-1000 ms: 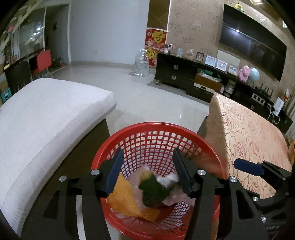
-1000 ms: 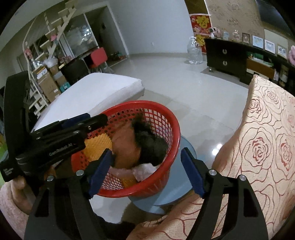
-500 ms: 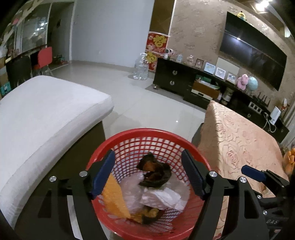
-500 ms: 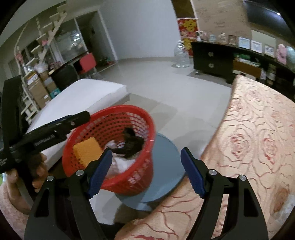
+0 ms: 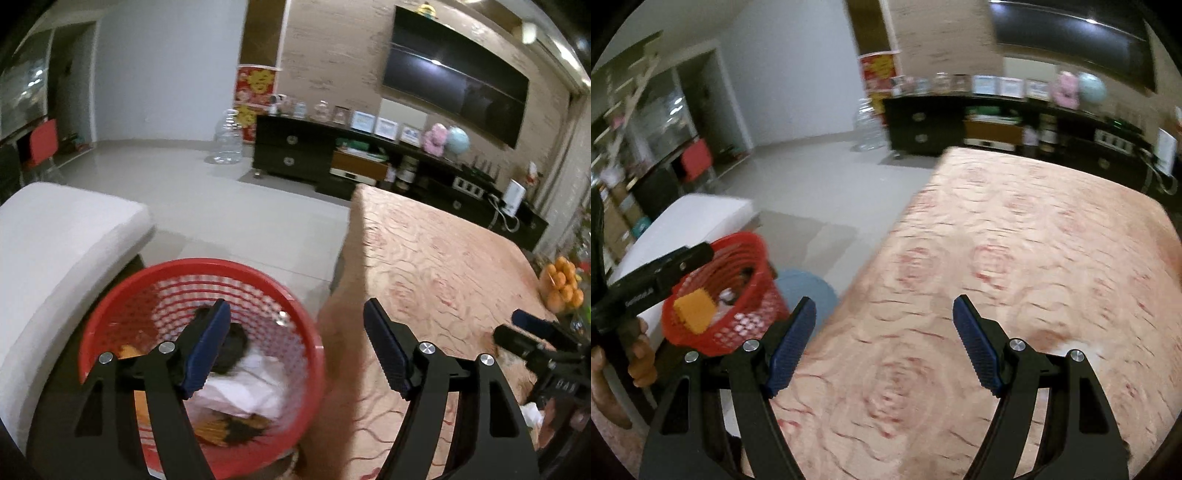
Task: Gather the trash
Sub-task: 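Move both tools back to the remaining trash on the table, then grasp the green snack packet with the left tool and lift it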
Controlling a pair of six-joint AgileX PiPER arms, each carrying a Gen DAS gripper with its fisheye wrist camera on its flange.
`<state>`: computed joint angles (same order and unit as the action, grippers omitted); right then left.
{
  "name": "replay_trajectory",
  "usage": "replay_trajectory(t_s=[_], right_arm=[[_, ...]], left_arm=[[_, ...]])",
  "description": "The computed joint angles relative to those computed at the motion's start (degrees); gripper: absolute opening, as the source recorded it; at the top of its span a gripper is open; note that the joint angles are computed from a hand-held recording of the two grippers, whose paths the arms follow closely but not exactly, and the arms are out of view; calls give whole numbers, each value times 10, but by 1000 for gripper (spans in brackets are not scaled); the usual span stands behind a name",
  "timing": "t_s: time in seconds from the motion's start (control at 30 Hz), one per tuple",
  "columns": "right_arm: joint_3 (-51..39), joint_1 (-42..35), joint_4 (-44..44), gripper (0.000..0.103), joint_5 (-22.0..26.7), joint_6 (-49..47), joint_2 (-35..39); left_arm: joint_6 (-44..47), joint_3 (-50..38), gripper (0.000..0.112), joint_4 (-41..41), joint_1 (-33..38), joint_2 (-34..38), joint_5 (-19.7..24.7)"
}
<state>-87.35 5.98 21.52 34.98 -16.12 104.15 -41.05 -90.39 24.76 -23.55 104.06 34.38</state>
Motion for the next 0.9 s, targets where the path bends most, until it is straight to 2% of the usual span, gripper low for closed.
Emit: replay_trajectory(t_s=[0.43, 0.63, 0.73, 0.9], right_arm=[[200, -181, 73, 74, -42, -56, -135], [268, -253, 92, 78, -59, -73, -182], [296, -277, 91, 80, -72, -77, -200], [322, -302, 106, 80, -72, -93, -201]], left_arm=[[100, -84, 72, -98, -76, 73, 11], [189, -93, 72, -163, -125, 93, -2], [267, -98, 77, -229, -147, 109, -6], [353, -108, 77, -296, -175, 138, 4]])
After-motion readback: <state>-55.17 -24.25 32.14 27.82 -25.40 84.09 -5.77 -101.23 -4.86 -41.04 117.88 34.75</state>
